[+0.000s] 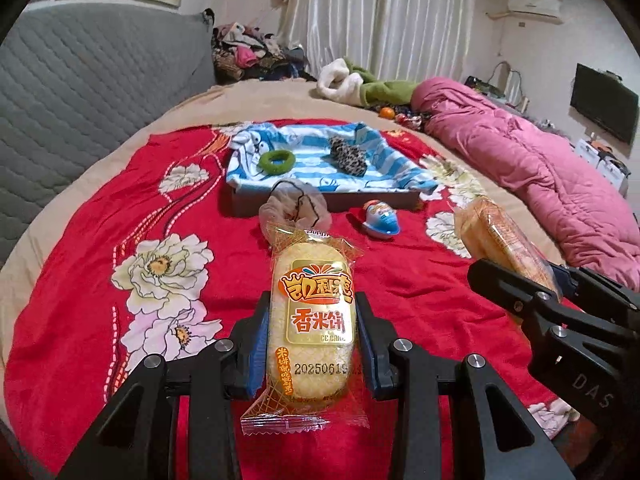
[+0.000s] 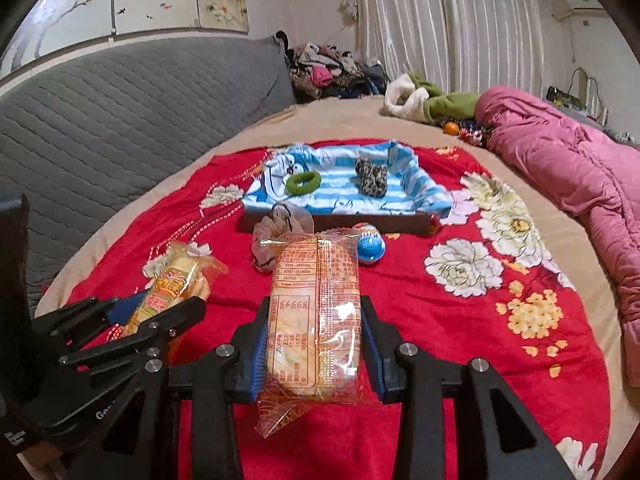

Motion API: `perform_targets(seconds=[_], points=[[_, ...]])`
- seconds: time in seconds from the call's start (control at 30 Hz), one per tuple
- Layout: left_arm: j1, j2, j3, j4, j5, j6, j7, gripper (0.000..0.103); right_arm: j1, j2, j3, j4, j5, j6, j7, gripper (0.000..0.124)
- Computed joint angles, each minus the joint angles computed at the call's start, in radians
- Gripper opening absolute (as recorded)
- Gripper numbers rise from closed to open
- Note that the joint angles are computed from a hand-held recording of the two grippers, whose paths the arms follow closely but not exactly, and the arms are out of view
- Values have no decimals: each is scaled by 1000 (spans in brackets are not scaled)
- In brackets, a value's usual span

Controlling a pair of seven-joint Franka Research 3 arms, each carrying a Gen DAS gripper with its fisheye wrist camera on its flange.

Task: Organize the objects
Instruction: 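Lift both packages and carry them over the striped tray with both tools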

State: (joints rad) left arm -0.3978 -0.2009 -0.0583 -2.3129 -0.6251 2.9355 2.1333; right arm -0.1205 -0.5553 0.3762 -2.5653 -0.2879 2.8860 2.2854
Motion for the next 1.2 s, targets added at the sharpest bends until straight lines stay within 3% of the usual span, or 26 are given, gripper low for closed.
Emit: perform_targets(seconds=[0.6, 1.2], points=[[-81, -49, 66, 30, -72, 34, 65, 39, -92, -109, 76, 24, -23, 17, 43, 40], [-26, 23, 13, 145, -103, 32, 97, 39, -170, -72, 111, 94, -34, 54, 19, 40]])
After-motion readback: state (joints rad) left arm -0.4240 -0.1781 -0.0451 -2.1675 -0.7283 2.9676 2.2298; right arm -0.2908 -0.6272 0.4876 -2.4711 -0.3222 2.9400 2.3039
